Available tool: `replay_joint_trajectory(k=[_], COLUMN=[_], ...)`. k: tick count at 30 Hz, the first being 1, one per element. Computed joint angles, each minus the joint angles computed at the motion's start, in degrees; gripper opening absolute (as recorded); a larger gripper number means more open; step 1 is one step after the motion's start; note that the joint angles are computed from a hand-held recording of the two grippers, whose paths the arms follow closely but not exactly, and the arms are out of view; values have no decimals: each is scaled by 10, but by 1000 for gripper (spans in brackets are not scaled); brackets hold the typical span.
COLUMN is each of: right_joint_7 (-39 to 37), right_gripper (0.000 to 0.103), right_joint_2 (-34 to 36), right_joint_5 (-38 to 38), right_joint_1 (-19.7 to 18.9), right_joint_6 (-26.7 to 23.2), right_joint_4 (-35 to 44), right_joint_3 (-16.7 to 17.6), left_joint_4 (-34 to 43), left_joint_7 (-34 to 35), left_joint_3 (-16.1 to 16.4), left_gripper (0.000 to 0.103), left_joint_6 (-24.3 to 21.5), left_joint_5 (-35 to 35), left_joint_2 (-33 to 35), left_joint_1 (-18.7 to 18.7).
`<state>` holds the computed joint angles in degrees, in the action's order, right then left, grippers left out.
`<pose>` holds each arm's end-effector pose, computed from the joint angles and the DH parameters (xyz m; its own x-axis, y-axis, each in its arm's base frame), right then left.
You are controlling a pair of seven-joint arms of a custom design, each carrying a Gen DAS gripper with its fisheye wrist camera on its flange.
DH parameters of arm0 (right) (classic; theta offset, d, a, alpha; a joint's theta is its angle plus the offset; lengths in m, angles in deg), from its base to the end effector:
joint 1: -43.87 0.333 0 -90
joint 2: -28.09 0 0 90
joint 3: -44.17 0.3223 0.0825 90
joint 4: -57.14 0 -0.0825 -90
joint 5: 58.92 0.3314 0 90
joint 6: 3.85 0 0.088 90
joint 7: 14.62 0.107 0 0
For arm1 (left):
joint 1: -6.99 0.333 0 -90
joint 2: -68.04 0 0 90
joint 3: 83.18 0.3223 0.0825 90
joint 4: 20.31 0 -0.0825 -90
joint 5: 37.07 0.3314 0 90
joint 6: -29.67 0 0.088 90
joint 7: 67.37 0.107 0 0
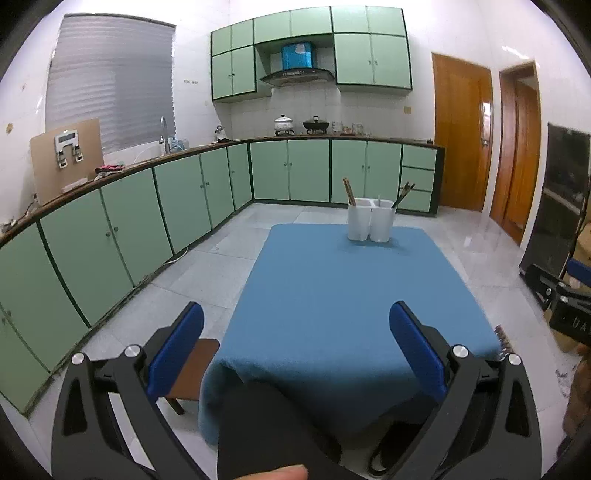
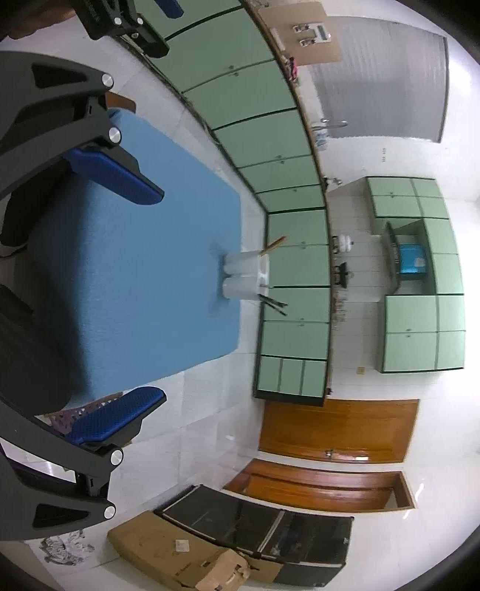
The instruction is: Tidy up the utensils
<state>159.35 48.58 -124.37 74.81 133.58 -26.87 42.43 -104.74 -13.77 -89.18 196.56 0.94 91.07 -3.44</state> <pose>0.5818 0.3215 0.5654 -0.2659 -0.9637 -0.0262 -0.4276 0.1422 -0.8927 0.6418 -0.2120 0.5882 -0.1608 -0.9862 -0.0380 -0.4551 0.1083 -0.8838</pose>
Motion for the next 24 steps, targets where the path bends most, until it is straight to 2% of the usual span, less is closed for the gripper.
replay_joint_trajectory(k=[3, 8, 11, 20, 24], right_joint_7=[33, 76, 92, 140, 143], right_gripper=[97, 97, 97, 97, 97], right_joint_2=[-26, -62, -81, -130, -137], right_joint_5=[-37, -89, -102, -156, -162], right_joint_1=[14, 24, 23, 23, 20], right_joint_6=[-12, -35, -38, -73, -87], right_joint_4=[-28, -69, -90, -139, -143], right_joint_3=[0, 21, 36, 73, 84], left_joint_4=[-40, -99, -129, -192, -203], left_joint_7=[-38, -108, -133, -283, -301], left_joint_3=[17, 30, 20, 5, -8], left_gripper=[97, 97, 97, 97, 97], left_joint_6=[13, 26, 32, 37, 44], left_joint_5=[25, 87, 101, 239, 256], left_joint_2=[-37, -95, -122, -202, -214], left_joint_1=[-8, -13, -2, 23, 38])
